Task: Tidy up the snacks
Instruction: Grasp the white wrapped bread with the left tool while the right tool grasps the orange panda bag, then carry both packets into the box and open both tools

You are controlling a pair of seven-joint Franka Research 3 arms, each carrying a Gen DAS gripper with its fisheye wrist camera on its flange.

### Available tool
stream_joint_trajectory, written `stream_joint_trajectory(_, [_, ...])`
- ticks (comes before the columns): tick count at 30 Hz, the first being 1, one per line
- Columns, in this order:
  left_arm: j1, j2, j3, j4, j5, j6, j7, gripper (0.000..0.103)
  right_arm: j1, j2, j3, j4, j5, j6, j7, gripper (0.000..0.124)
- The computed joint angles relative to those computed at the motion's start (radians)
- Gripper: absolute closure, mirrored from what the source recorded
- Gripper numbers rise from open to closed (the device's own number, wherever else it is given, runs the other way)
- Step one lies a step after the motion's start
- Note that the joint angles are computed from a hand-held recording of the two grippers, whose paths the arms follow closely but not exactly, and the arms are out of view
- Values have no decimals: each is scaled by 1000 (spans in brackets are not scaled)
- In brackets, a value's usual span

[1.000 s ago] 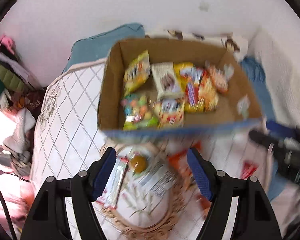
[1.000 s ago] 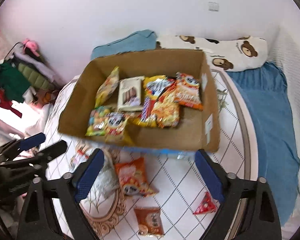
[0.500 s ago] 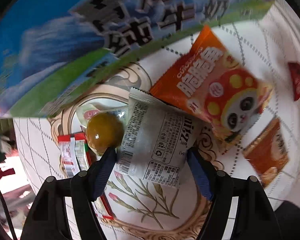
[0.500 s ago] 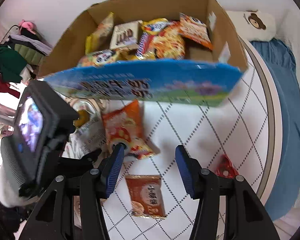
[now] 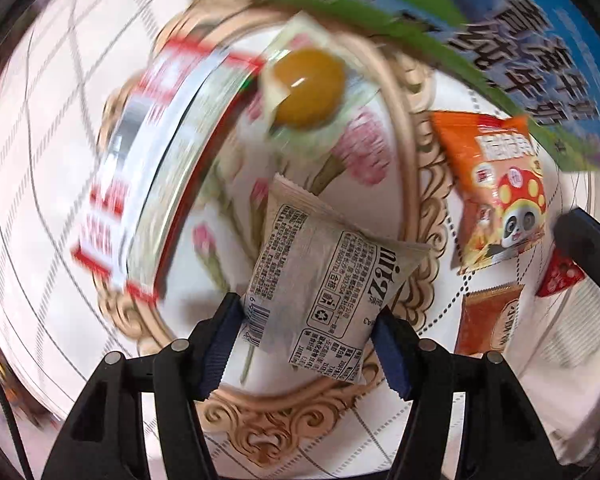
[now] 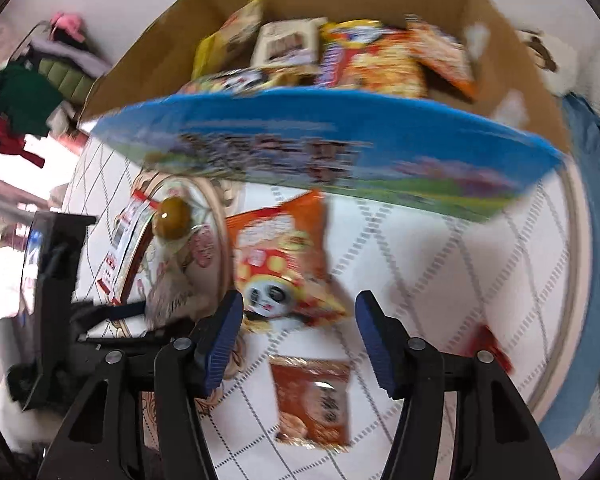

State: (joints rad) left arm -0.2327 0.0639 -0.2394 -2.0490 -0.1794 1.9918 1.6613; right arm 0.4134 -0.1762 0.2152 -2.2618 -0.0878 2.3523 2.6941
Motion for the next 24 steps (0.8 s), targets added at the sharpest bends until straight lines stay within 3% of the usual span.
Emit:
stream_joint_trajectory(5, [-8,13,-8,-8,46,8,68,39,13,178,-27,157,-19,-98,-112,58])
stream_joint_trajectory(7, [-18,19,-15,-5,76,13,77,39,22,204,-43,166,5,-100,-130,59])
stream_joint_trajectory(12, [-33,23,-20,25,62,4,2,39,34,142,-55,94,89,-97,-116,68])
stream_joint_trajectory(17, [-21,88,-15,100,20,-34,-83,38,21,12,-50,-69,226,-6,-67,67])
stream_joint_trajectory(21, [-33,133,-32,144,63,-55,-70,33,9,-12,-44,-113,272,40,-75,51])
stream_joint_trajectory(24, [-41,120,-41,126,91,-22,-46,34,7,21,-27,-80,246,39,-79,51])
